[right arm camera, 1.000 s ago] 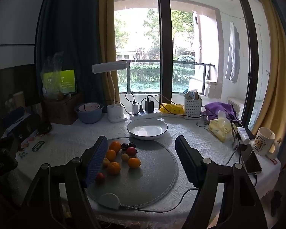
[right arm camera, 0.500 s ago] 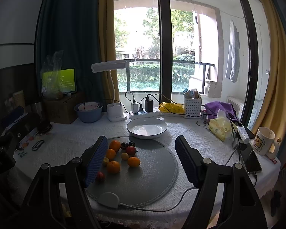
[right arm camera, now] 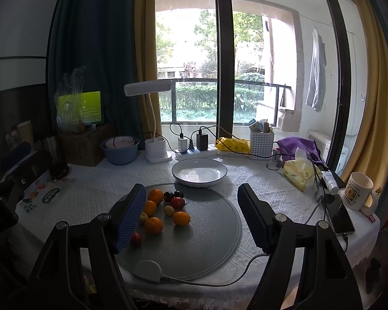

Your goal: Organize fruits

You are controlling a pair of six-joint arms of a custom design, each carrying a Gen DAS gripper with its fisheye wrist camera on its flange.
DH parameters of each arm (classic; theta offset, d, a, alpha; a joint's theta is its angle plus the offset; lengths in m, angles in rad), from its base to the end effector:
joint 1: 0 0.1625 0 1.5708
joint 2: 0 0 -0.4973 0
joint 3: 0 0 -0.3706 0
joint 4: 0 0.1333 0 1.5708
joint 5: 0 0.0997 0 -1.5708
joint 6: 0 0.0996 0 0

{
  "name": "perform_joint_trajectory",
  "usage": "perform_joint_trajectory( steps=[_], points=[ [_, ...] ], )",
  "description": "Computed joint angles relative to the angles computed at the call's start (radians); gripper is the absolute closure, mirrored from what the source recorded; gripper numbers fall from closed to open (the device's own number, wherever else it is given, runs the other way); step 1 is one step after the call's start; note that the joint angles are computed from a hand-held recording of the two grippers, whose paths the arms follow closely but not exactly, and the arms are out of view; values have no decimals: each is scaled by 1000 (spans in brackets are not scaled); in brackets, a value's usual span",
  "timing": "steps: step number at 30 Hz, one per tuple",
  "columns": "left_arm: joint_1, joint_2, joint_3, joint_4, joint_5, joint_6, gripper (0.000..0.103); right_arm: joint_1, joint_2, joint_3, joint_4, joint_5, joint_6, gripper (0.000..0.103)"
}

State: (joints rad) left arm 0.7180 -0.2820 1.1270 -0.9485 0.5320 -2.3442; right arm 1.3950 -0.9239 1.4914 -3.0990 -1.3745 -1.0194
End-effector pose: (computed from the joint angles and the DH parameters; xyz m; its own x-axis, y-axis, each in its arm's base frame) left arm -0.4464 -0.6809 -0.0703 -0.7398 -0.1757 -0.6495 0.6464 0.0827 -0.7585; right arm 0.0193 -0.7646 0.3859 -0.6059 -0.4731 0.6396 -0.7939 0.3076 -0.5245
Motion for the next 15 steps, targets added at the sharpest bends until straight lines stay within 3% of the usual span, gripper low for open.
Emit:
perform_joint_trajectory(
  steps=[15],
  points=[
    [2,3,-7,22,13,-22,1,1,1,-3,3,-3,1,27]
  ],
)
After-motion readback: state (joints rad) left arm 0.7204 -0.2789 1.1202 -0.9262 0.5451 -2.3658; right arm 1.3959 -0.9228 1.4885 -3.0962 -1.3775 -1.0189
